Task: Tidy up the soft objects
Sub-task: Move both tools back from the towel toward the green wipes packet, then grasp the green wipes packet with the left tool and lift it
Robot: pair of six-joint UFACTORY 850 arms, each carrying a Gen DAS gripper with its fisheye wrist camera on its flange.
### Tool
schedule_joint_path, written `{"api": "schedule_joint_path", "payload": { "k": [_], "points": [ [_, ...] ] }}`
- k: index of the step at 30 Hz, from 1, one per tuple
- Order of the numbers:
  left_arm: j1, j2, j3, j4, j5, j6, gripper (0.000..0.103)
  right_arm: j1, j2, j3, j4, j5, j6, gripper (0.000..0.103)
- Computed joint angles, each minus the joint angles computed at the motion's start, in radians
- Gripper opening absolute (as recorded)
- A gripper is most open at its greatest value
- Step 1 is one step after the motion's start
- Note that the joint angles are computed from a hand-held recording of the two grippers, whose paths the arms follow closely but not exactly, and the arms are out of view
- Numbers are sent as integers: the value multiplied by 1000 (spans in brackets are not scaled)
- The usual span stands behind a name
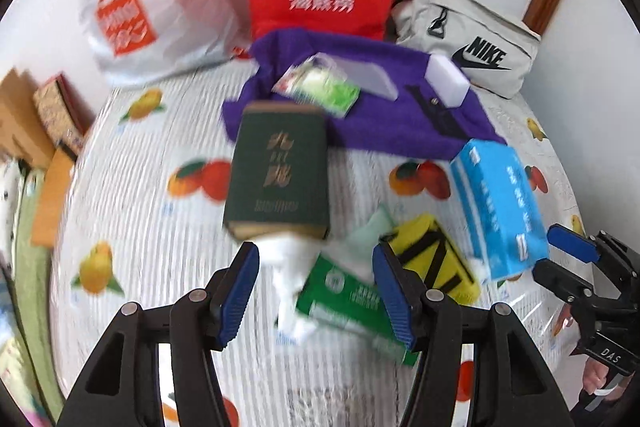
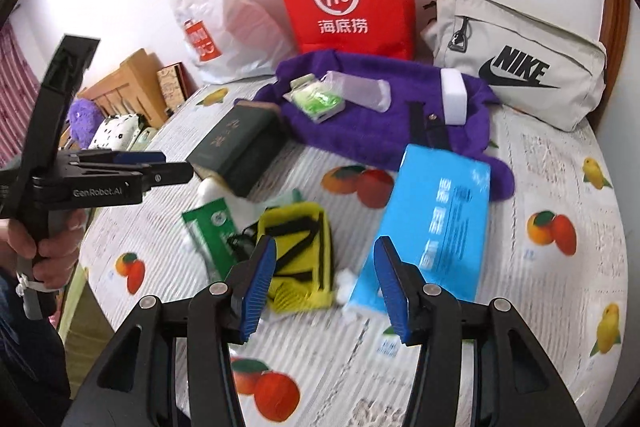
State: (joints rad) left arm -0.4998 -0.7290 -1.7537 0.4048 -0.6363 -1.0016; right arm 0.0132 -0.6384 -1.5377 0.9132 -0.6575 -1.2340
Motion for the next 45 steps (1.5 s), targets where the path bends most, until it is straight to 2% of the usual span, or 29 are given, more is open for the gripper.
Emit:
{"api": "schedule_joint_path", "payload": {
  "k": [8, 11, 13, 16, 18, 22, 25, 26, 28, 31, 40, 43, 45],
  "points": [
    [-31, 34, 107, -84, 79, -20, 57, -14, 53, 97, 40, 10, -62, 51],
    [-35, 48, 147, -173, 143, 31, 57, -17, 60, 115, 42, 18, -70, 51],
    [-36, 37, 148, -222, 152, 68, 57, -20, 62, 123, 46, 16, -71, 51],
    [-36, 21, 143, -246, 161, 73, 40, -22, 59, 127, 36, 17, -63, 51],
    [-32, 20, 151, -292, 199, 110, 39, -23, 58, 130, 30, 19, -59, 51],
    [-32, 12, 141, -308, 219, 144, 35, -22, 48, 127, 9, 24, -31, 51],
    [-24, -17, 107, -324, 194, 158, 26, -21, 43, 124, 0, 29, -15, 51],
    [-19, -18, 108, -346, 197, 173, 18, -20, 42, 125, -4, 31, -11, 51],
    [-13, -8, 128, -368, 228, 195, 13, -21, 43, 128, -11, 37, -7, 51],
    [-13, -5, 130, -324, 242, 180, 12, -21, 38, 124, -21, 42, 8, 51],
    [-7, -43, 94, -316, 299, 184, 12, -9, 16, 102, -88, 51, 84, 51],
    [-11, -61, 75, -268, 288, 141, 12, -5, 7, 93, -105, 51, 105, 51],
    [-5, -73, 65, -346, 285, 208, 12, -2, 0, 88, -120, 48, 122, 51]
  ]
}}
